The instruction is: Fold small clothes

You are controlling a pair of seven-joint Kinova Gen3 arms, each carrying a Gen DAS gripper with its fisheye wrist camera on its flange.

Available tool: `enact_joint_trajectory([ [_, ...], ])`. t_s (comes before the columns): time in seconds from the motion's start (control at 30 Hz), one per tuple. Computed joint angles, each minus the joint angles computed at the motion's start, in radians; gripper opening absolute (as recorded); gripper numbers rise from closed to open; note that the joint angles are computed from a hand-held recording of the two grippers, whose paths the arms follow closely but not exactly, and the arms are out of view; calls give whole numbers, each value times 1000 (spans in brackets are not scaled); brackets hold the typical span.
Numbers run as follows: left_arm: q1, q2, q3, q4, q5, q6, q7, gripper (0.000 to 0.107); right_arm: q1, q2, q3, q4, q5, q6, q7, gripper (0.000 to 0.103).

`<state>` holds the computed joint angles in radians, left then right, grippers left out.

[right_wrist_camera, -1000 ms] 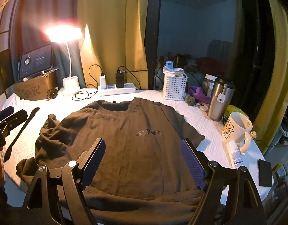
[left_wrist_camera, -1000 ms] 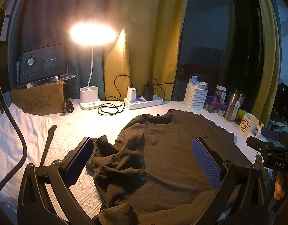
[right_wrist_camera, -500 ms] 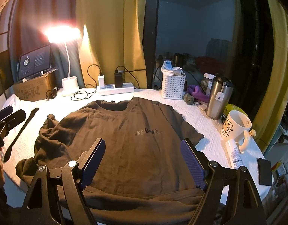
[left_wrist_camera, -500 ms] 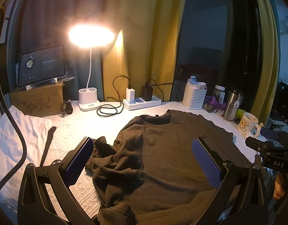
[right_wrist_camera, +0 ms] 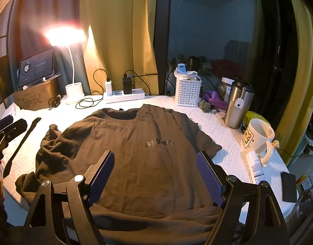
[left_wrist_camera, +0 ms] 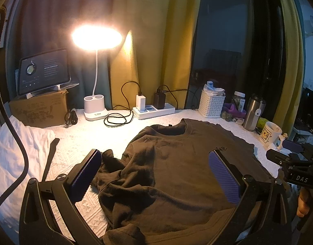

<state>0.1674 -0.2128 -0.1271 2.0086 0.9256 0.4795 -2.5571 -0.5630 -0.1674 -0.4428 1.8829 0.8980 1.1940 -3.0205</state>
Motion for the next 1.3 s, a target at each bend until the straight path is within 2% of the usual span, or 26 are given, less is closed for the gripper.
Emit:
enact_joint_trajectory([
  [0.37, -5, 76, 73, -65, -85, -20, 95, 103, 55, 10, 72, 2, -42, -82, 68, 84],
  [0.67, -21, 178, 172, -157, -269, -45, 289, 103, 162, 17, 163, 26, -98, -207, 171, 83],
  [1.03, 21, 315, 259, -289, -577, -49, 599, 103, 295, 68, 278, 22, -207, -403, 406, 83],
  [1.3, 57, 418, 273, -391, -716, -21, 742, 103, 383, 152, 369, -39, -331, -528, 641, 83],
])
